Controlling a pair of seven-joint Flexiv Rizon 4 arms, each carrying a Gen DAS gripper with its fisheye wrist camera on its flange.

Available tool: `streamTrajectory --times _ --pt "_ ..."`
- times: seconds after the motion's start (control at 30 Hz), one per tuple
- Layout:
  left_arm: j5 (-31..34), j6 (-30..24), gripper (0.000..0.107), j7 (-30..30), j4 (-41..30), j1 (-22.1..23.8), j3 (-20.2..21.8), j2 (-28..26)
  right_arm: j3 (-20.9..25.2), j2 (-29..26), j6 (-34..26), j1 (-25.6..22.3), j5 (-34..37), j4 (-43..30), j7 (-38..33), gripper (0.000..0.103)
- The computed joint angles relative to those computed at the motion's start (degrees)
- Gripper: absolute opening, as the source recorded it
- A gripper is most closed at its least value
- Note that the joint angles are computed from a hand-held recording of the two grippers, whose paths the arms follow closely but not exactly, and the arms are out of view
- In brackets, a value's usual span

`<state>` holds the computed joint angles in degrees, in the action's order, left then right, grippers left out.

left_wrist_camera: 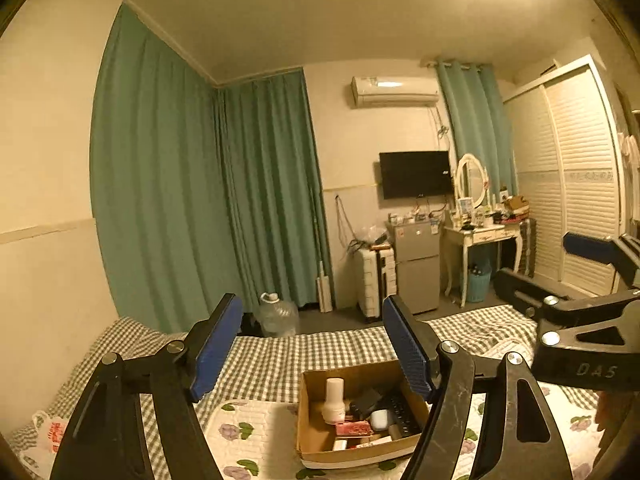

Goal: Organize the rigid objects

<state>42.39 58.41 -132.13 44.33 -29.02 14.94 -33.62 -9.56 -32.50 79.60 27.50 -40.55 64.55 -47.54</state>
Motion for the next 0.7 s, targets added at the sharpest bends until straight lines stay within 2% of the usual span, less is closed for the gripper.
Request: streamTrajectory --times 0.07,0.17,0.3,0.37,0.43,0.5,0.57,0.63,0.7 --pt "0.1 1.2 0.076 -0.7 1.6 0.0 0.0 0.4 -0.5 0.7 0.6 0.4 -0.6 1.7 0.6 0.103" --pt "0.5 3.0 0.076 -2.1 3.2 0.4 0.2 0.5 -4.9 1.4 3.3 2.6 -4.1 4.9 6.7 0.103" --pt "-0.5 4.2 0.076 -2.8 4.8 1.4 0.1 0.0 -15.5 0.1 8.9 6.6 -10.8 7.2 19.9 0.103" --pt "0.0 4.3 0.076 -4.0 5.8 1.3 1.0 -0.2 -18.4 -1.3 11.3 7.2 -12.8 7.2 24.0 0.103" --pt "1.1 4.9 0.076 -6.9 7.6 1.2 2.3 -0.3 -21.6 -2.6 14.5 8.0 -13.2 7.7 27.3 0.103" --pt "1.3 6.7 0.076 -9.4 10.0 1.7 2.5 -0.4 -28.0 -4.7 18.6 10.9 -11.5 8.8 31.1 0.103" --pt "1.1 7.7 0.076 -10.6 11.8 2.4 2.5 -1.1 -32.5 -7.1 21.7 13.1 -8.7 9.6 32.3 0.103" --pt "1.7 6.9 0.076 -10.8 12.5 2.2 3.2 -2.2 -32.9 -9.2 21.7 13.5 -7.1 9.6 31.3 0.103" --pt "1.5 6.3 0.076 -10.3 12.4 2.5 3.1 -3.3 -31.2 -10.8 20.5 12.9 -6.4 9.2 29.3 0.103"
